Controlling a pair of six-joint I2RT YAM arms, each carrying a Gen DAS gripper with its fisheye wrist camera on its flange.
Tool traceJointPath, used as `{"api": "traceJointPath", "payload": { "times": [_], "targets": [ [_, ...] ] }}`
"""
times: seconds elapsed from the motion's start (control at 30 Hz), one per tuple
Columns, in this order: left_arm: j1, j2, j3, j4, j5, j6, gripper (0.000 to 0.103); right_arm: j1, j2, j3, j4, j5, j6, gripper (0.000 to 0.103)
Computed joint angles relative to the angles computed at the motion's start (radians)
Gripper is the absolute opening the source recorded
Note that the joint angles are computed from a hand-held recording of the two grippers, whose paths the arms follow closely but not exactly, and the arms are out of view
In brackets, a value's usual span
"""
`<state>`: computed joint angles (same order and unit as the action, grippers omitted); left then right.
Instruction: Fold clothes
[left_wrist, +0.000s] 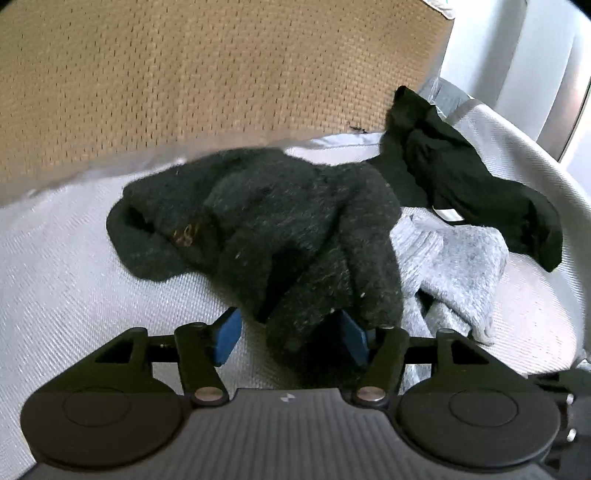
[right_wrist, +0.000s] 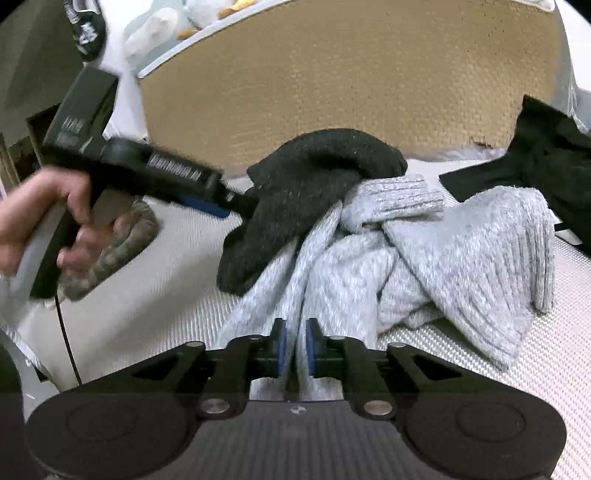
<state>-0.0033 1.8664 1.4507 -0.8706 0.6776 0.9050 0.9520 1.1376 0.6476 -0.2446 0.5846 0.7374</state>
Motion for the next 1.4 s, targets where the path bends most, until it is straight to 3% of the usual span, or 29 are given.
{"api": "traceJointPath", "payload": {
  "times": [0.1,0.2,0.33,0.57,0.73,0.83,0.9,0.97,1.2,1.27,1.33,1.4],
  "targets": [
    [-0.016,-0.012,0.027,-0.072,0.034,0.044,0.073,0.049,0.01,-0.062,0.069,0.064,-0.007,0.019],
    [-0.052,-0.042,0.011,-0.076,0.012,0.071,0.075,0.062,-0.008,-0.131,0.137,0.081,-0.001,0.02],
    [-0.118,-0.11,-0.091,0.065,-0.095,-0.001,0.073,0.064,-0.044,-0.175,0.16,0.083,0.028,0.02],
    [-0.12,-0.149,-0.189,0.22,-0.148,-0.079,0.074,0.09,-0.066,-0.192,0.146,0.175,0.084,0.02],
    [-0.116,-0.152,-0.225,0.244,-0.139,-0.084,0.074,0.031,-0.097,-0.246,0.192,0.125,0.128,0.023],
    [-0.136,-0.172,-0.279,0.309,-0.165,-0.104,0.073,0.002,-0.135,-0.273,0.185,0.107,0.187,0.03],
    [-0.153,-0.183,-0.314,0.357,-0.19,-0.136,0.065,-0.021,-0.162,-0.295,0.203,0.089,0.209,0.032],
    [-0.168,-0.187,-0.331,0.382,-0.211,-0.17,0.064,-0.031,-0.177,-0.307,0.21,0.08,0.223,0.032],
    [-0.16,-0.132,-0.258,0.298,-0.212,-0.211,0.067,-0.03,-0.167,-0.305,0.211,0.081,0.229,0.034],
    [-0.166,-0.097,-0.216,0.245,-0.25,-0.238,0.085,-0.034,-0.168,-0.308,0.214,0.076,0.231,0.035],
    [-0.167,-0.018,-0.129,0.122,-0.276,-0.248,0.086,-0.034,-0.169,-0.306,0.207,0.077,0.237,0.036],
    [-0.153,-0.016,-0.151,0.146,-0.272,-0.221,0.086,-0.035,-0.166,-0.303,0.204,0.079,0.236,0.037]
  ]
}}
